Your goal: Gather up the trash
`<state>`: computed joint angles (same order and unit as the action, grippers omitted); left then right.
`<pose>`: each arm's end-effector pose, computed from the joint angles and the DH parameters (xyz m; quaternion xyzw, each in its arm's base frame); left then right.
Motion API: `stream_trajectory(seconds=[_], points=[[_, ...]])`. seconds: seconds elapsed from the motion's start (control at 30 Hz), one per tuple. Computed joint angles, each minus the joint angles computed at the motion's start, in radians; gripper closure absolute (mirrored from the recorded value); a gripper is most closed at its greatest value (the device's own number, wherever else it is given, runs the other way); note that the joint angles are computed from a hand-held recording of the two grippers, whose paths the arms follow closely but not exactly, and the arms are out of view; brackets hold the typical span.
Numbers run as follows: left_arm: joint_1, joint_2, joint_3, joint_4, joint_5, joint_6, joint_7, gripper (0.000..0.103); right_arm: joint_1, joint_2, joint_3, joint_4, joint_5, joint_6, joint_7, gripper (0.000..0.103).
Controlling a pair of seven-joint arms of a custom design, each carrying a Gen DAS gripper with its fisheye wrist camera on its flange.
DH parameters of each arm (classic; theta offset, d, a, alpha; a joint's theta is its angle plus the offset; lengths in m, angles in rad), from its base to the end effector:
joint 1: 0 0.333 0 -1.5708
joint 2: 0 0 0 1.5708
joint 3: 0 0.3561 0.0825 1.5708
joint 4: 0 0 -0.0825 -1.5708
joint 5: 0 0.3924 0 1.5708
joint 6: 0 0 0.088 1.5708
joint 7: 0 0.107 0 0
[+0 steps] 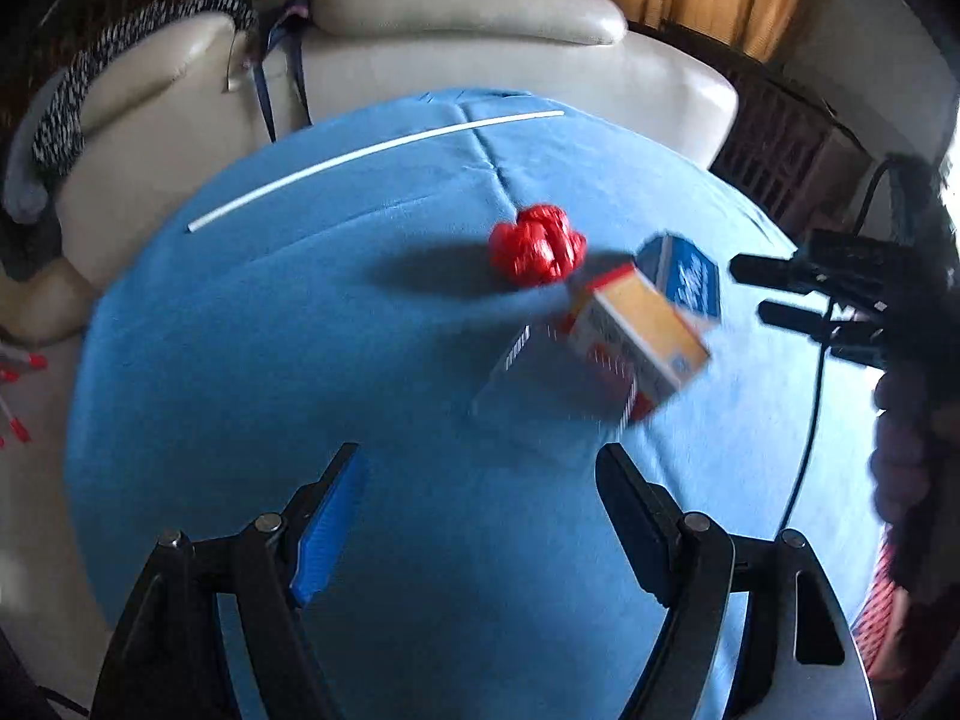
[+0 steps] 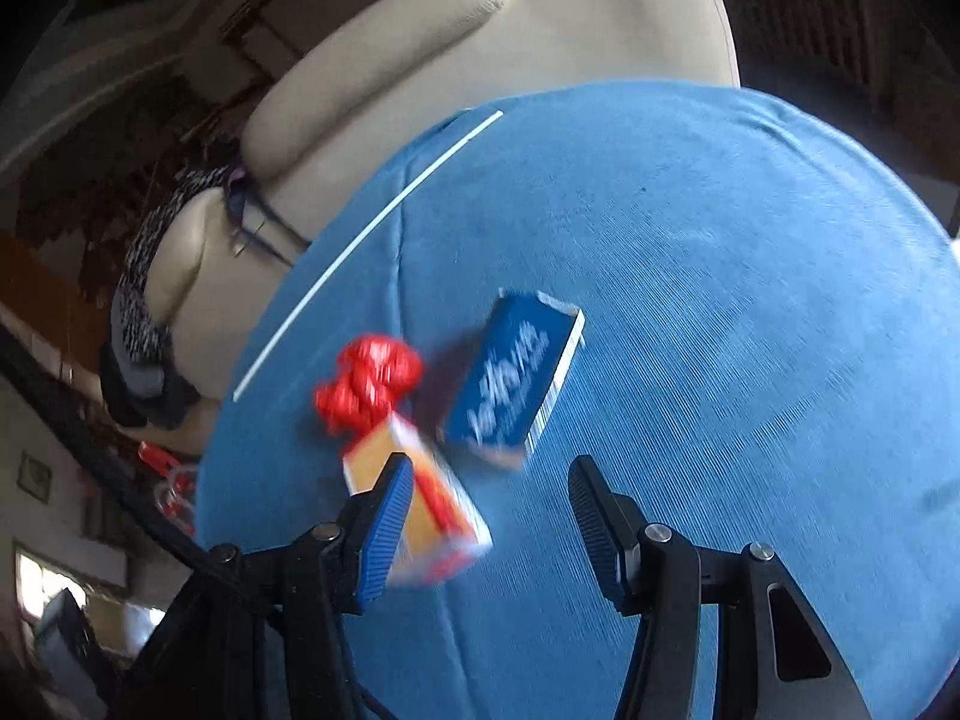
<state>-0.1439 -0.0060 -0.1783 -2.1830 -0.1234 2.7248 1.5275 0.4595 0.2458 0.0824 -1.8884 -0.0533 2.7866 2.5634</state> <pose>0.5521 -0.1796 0.4880 -0.6163 0.7388 -0.2444 0.1211 0.5814 0.3473 0.4874 -0.5169 0.7936 -0.0135 0.3207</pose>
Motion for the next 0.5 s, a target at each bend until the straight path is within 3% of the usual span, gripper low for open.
stream_trajectory(seconds=[0.07,0.17,0.3,0.37,0.5], points=[[0.003,0.052,0.002,0.07,-0.014,-0.055,-0.028,0.024,-0.034,0.062,0.024,0.08,0.07,-0.04,-0.049,0.045],[0.009,0.114,-0.004,0.151,-0.057,-0.123,-0.055,0.024,-0.035,0.145,0.011,0.206,0.101,-0.153,-0.04,0.043],[0.013,0.171,-0.01,0.216,-0.089,-0.165,-0.105,0.024,-0.006,0.238,-0.024,0.373,0.048,-0.306,-0.021,0.041],[0.016,0.197,-0.014,0.244,-0.108,-0.185,-0.125,0.024,0.023,0.282,-0.051,0.465,-0.009,-0.422,0.002,0.041],[0.009,0.223,-0.013,0.264,-0.088,-0.196,-0.183,0.024,0.035,0.311,-0.061,0.516,-0.064,-0.488,-0.011,0.041]])
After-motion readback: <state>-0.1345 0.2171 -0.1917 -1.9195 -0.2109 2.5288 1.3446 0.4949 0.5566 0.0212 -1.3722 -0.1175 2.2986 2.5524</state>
